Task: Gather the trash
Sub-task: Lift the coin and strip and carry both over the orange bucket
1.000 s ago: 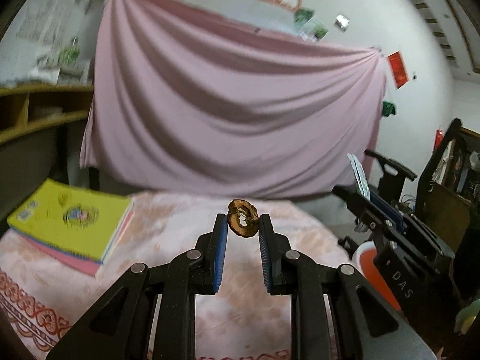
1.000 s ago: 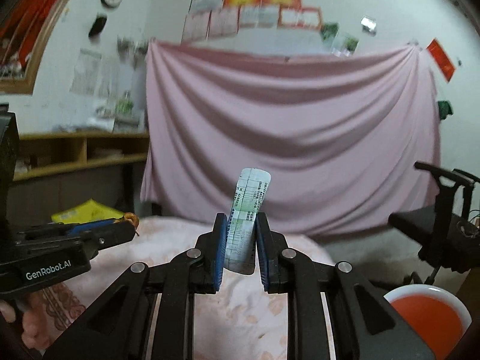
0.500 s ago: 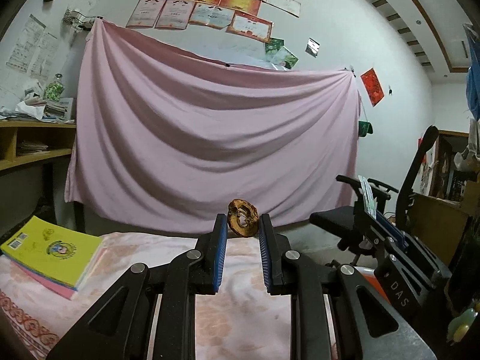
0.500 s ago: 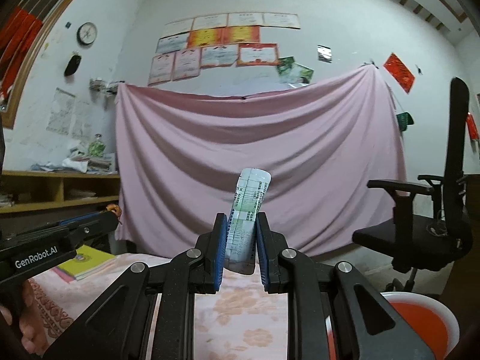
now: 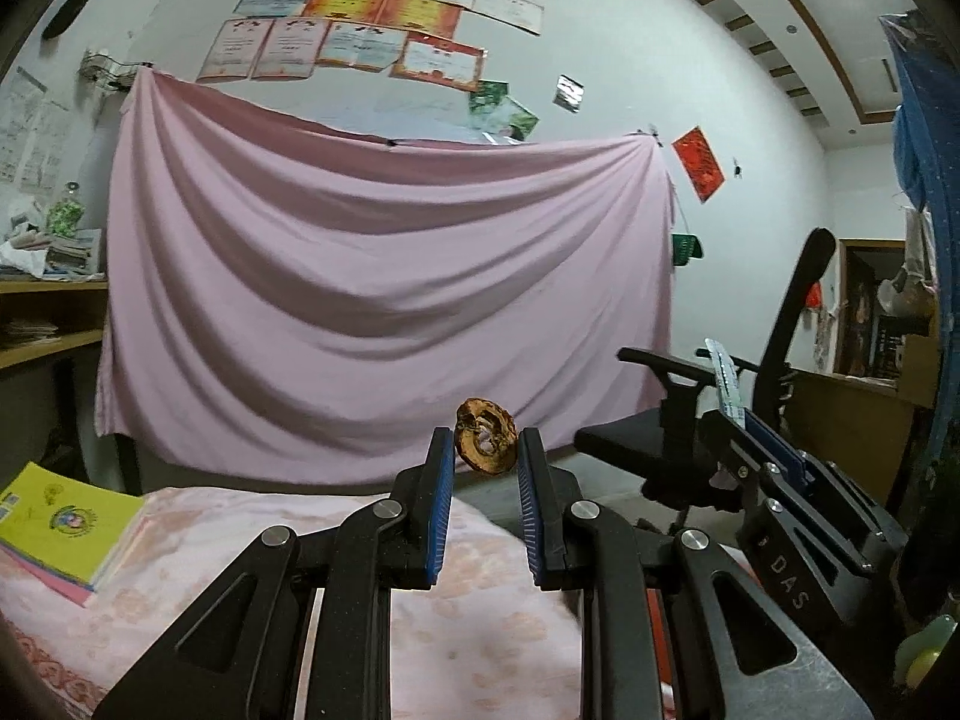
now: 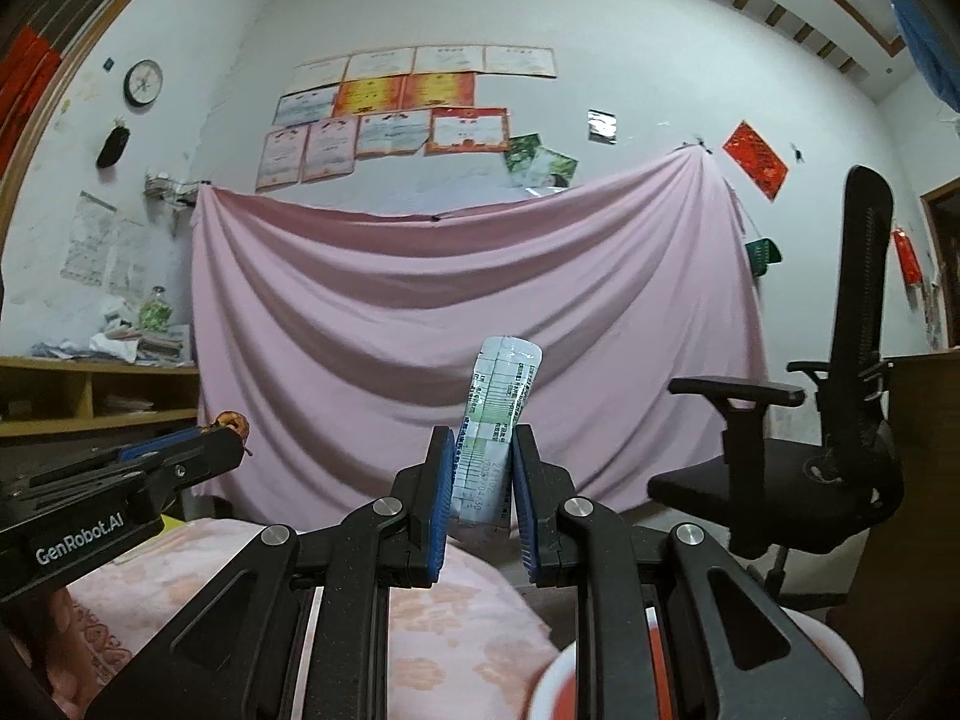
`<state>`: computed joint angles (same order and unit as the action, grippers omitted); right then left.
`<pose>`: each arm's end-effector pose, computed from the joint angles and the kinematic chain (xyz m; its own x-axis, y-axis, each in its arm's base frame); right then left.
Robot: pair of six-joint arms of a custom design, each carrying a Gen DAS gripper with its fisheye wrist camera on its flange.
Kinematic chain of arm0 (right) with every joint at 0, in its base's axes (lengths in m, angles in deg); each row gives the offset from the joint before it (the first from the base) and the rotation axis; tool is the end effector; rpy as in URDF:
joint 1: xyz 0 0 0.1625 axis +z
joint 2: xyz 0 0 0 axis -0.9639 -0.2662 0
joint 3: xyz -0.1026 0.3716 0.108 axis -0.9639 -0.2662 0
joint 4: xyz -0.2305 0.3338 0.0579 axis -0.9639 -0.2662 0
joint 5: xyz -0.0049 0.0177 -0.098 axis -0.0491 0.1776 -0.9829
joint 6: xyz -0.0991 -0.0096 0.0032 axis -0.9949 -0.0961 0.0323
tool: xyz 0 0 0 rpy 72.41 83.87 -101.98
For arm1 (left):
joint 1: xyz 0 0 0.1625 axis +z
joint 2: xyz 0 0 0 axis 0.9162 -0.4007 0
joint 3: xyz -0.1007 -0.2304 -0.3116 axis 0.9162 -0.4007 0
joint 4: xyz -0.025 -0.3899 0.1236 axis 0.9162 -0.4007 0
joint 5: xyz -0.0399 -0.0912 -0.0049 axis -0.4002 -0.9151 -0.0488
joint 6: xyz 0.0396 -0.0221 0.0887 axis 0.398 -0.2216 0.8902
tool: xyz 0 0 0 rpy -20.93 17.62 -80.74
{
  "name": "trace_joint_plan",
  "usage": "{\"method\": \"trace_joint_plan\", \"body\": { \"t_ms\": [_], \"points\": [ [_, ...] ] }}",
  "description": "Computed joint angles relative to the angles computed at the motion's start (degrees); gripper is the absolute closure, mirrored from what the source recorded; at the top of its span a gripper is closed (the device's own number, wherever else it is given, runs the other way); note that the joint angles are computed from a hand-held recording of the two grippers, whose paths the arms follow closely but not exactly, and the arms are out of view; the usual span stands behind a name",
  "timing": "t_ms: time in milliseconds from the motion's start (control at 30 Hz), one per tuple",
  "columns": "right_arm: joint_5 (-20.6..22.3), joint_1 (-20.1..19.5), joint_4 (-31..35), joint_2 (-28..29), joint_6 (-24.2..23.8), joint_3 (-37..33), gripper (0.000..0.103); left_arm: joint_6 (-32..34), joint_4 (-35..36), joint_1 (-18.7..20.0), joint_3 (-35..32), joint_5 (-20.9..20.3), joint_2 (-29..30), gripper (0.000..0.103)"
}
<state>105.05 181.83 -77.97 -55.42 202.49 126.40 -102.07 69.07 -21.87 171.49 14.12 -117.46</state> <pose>0.2133 -0.3794 0.1301 -0.6869 0.2990 0.6624 -0.7112 -0.0890 -0.6973 -0.2451 -0.4589 0.1670 -0.5788 0.6855 -0.4416 0.7065 0.1511 -0.6914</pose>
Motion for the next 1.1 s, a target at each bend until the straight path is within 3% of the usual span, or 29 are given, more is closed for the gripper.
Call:
{"method": "trace_joint_plan", "body": {
  "t_ms": [533, 733, 1100],
  "points": [
    [3.7, -3.6, 2.4, -10.4, 4.3, 5.7, 0.086, -4.8, 2.5, -4.9, -2.6, 2.3, 6.6, 0.086],
    [4.6, -5.6, 6.7, -13.7, 6.2, 6.5, 0.085, -6.8, 5.3, -5.6, -4.9, 3.0, 10.1, 0.086],
    [7.4, -8.8, 18.5, -16.6, 11.3, 4.5, 0.084, -9.9, 16.7, -6.1, -13.2, 2.6, 18.6, 0.086]
  ]
}}
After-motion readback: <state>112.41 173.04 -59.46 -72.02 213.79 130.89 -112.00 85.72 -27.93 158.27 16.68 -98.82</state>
